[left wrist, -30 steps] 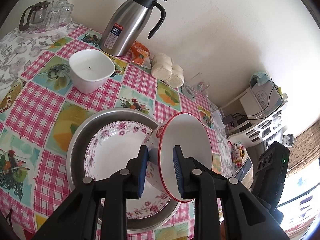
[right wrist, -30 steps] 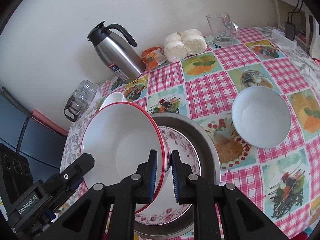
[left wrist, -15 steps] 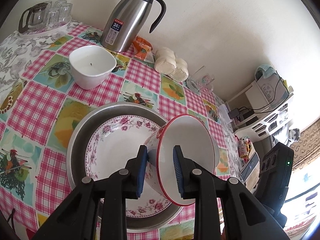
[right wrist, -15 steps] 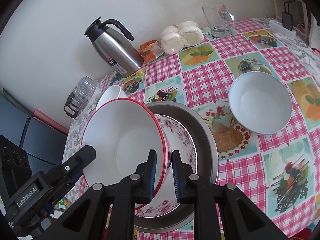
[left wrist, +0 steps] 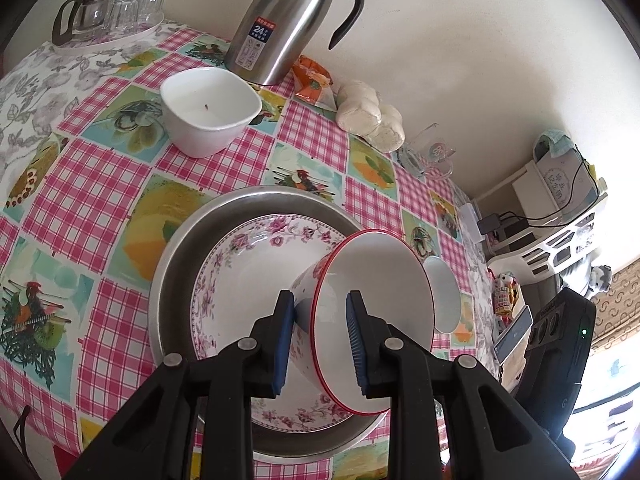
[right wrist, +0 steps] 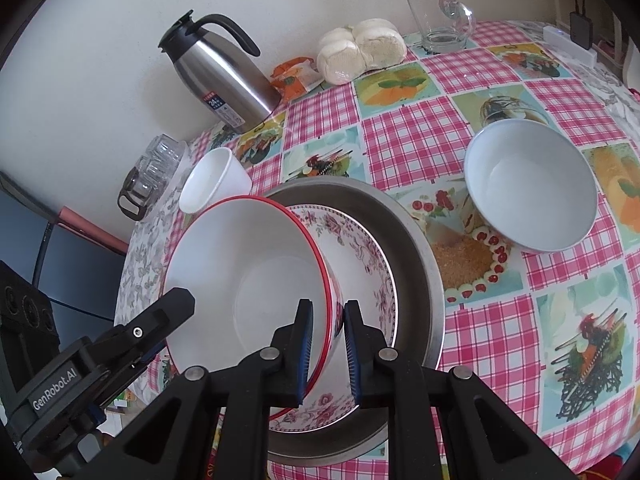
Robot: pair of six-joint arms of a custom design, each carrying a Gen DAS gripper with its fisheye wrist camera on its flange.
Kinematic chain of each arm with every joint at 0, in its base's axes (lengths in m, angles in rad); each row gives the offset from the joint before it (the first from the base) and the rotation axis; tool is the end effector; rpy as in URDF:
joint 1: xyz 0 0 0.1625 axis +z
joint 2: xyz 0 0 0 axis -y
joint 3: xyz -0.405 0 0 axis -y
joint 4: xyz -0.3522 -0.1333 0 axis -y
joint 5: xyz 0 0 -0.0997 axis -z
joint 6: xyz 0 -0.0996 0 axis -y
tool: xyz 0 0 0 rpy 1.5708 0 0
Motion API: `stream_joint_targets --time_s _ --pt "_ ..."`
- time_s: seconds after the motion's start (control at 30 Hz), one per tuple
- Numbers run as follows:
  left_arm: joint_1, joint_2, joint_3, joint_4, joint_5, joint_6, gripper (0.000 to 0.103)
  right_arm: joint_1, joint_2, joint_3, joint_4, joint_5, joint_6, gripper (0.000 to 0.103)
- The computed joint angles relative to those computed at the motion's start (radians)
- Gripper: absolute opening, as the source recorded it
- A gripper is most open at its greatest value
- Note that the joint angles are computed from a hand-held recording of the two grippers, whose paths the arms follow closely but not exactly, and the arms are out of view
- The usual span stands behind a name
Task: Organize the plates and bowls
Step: 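Lower the strawberry bowl onto the floral plate with both tools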
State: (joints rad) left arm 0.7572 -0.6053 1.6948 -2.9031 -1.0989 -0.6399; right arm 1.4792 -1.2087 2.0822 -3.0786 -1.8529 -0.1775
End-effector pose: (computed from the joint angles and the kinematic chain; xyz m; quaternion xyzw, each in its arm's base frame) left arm -0.3237 -0.5517 0.0186 0.0555 0.9640 -0.2422 0.0952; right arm 0.0588 -0.5142 0.2533 -0.0034 -0.9417 0.2881 0.1738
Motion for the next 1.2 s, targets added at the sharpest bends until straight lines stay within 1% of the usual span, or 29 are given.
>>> stream_joint_targets --time_s 0.27,0.63,0.8,1.2 --pt "0.016 -0.001 0.002 0.014 -0.002 -0.019 0.027 0.007 0.021 -0.01 0.009 -0.015 0.01 0.018" --pt "0.035 -0.001 0.001 0.041 -0.003 -0.062 0.028 0.012 0.039 -0.022 0.015 -0.017 0.016 0.02" --pt "0.037 -0.002 0.002 0.045 0.002 -0.072 0.028 0.011 0.045 -0.026 0.017 -0.007 0.016 0.021" --pt "0.048 0.0 -0.002 0.037 -0.021 -0.079 0.028 -0.013 0.046 -0.034 0.027 0.034 0.037 0.021"
